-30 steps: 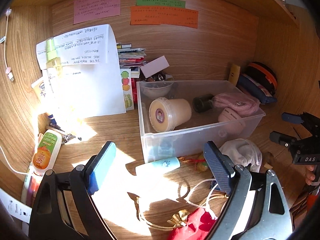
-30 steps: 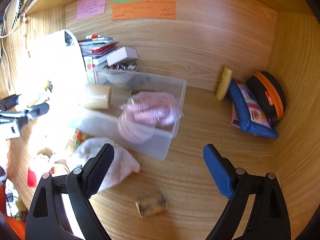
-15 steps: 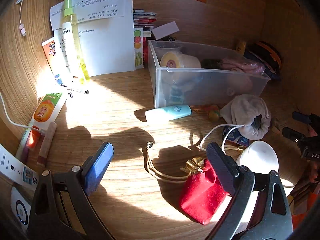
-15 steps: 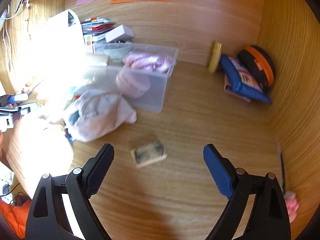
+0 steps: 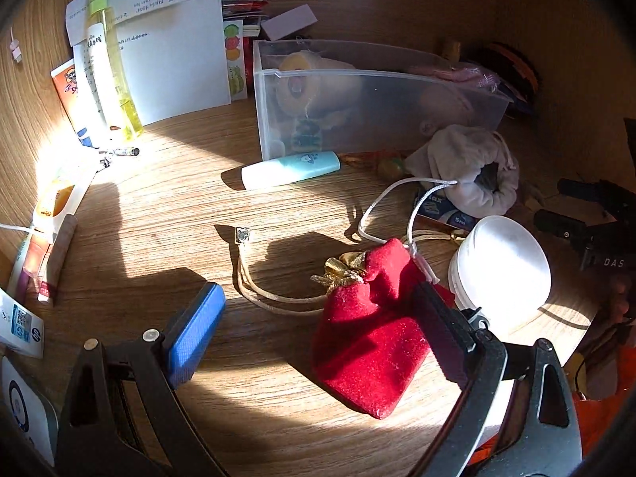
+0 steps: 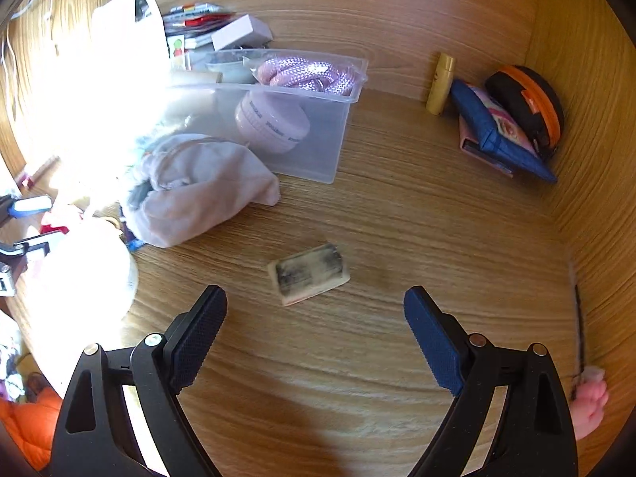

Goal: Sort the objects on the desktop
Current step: 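Withdraw both tools and move right tool toward the small brush block, then grasp the red velvet pouch with left tool while right tool grasps the brush block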

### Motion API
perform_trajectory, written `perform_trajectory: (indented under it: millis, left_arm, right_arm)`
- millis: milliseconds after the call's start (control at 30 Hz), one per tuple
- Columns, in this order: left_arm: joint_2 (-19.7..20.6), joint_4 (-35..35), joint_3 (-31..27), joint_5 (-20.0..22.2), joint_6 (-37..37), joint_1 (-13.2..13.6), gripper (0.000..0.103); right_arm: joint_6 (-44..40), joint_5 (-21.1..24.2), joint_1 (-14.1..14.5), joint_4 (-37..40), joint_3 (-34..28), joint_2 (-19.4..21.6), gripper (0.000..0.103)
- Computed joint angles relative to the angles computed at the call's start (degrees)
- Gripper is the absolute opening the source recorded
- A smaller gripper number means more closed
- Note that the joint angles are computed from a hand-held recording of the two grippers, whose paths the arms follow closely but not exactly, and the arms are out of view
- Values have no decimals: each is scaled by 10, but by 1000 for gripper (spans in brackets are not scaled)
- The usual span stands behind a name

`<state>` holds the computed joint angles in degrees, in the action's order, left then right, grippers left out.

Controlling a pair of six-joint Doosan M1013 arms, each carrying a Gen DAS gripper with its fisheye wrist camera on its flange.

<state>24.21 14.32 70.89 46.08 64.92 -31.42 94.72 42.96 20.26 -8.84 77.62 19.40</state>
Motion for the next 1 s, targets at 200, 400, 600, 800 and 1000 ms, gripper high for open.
perform_trajectory:
  millis: [200,400,600,800,1000]
  left_arm:
    - [2,-2,-2,-12,-9,1,95]
    - [2,15,-3,-15,-7,0,71]
    - [0,24,0,-23,-27,4,35]
    - [-4,37,4,-21,-54,7,33]
    - [-11,56,4,-40,-81,9,33]
  right_arm:
    - [-45,16,-8,40,-15,9,89]
    - [-89,24,-14,83,-23,15,70]
    - [-117,20,-20,124,-21,12,40]
    - [-109,4,-20,128,-10,6,40]
    - [-127,-14,-25,158,-8,-2,40]
